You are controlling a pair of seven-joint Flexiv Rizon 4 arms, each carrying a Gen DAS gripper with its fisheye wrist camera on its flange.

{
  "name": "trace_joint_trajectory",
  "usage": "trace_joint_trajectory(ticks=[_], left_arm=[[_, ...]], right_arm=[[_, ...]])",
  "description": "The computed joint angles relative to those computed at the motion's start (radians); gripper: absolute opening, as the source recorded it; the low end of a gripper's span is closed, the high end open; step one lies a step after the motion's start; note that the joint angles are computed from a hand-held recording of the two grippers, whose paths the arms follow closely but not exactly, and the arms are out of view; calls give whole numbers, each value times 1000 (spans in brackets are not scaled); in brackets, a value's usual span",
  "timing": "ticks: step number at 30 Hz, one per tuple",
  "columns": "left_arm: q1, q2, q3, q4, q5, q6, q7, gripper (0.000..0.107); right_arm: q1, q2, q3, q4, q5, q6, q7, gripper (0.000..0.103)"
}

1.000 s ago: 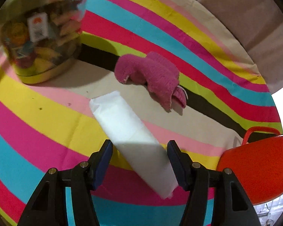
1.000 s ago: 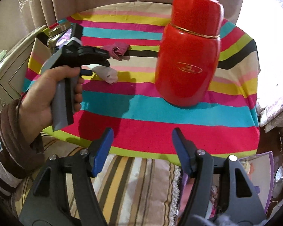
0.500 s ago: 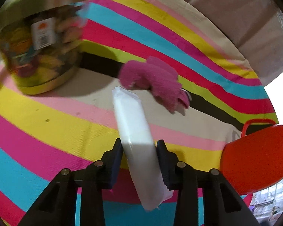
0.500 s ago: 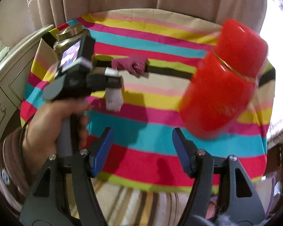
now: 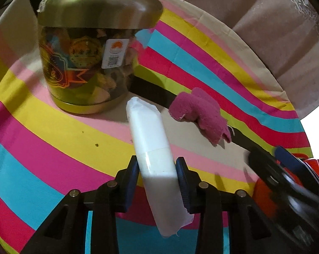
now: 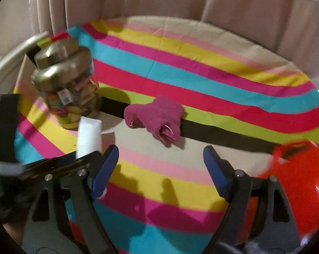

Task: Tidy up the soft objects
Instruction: 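Grasp the white folded pad with the left tool while the right tool grasps the pink knit glove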

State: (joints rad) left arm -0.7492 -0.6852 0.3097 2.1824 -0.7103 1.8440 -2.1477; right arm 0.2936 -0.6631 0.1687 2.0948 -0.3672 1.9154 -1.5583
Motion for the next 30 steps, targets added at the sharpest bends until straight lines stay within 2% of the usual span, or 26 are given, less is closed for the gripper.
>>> trace_joint_trajectory(ticks=[3,5,9,12,14,15,17,18,19,22,25,30], left_arm=[[-10,-6,8,6,-7,5,-4,36],[21,4,-23,21,7,23,-8,37],[28,7,-33,29,-6,35,1,37],[32,8,-42,31,-17,43,7,37],[24,7,-39,32,-32,44,15,37],[23,5,-39,32,-37,44,18,37],[11,2,-31,30,-53,41,27,37],[4,0,-28,30,-60,40,31,37],[5,0,-30,30,-62,41,34,37],[6,1,-32,32,-68,43,44,37],[-9,-3,-19,26,-84,38,57,37],[-49,-7,13,20,-114,26,69,37]], right_arm=[[-30,-63,43,-88,-40,-72,12,84],[-57,-100,80,-139,-62,-115,16,84],[-18,-149,56,-207,-73,-140,-8,84],[-31,-191,87,-262,-85,-187,-28,84],[-4,-203,63,-280,-69,-188,-29,82],[-3,-210,66,-289,-65,-198,-30,76],[-17,-218,87,-301,-60,-237,-35,54],[-1,-216,68,-297,-49,-233,-33,33],[31,-210,29,-283,-33,-199,-33,28],[25,-198,29,-250,-18,-161,-34,19],[1,-182,48,-206,-7,-114,-33,17],[13,-133,20,-108,14,-23,-27,17]])
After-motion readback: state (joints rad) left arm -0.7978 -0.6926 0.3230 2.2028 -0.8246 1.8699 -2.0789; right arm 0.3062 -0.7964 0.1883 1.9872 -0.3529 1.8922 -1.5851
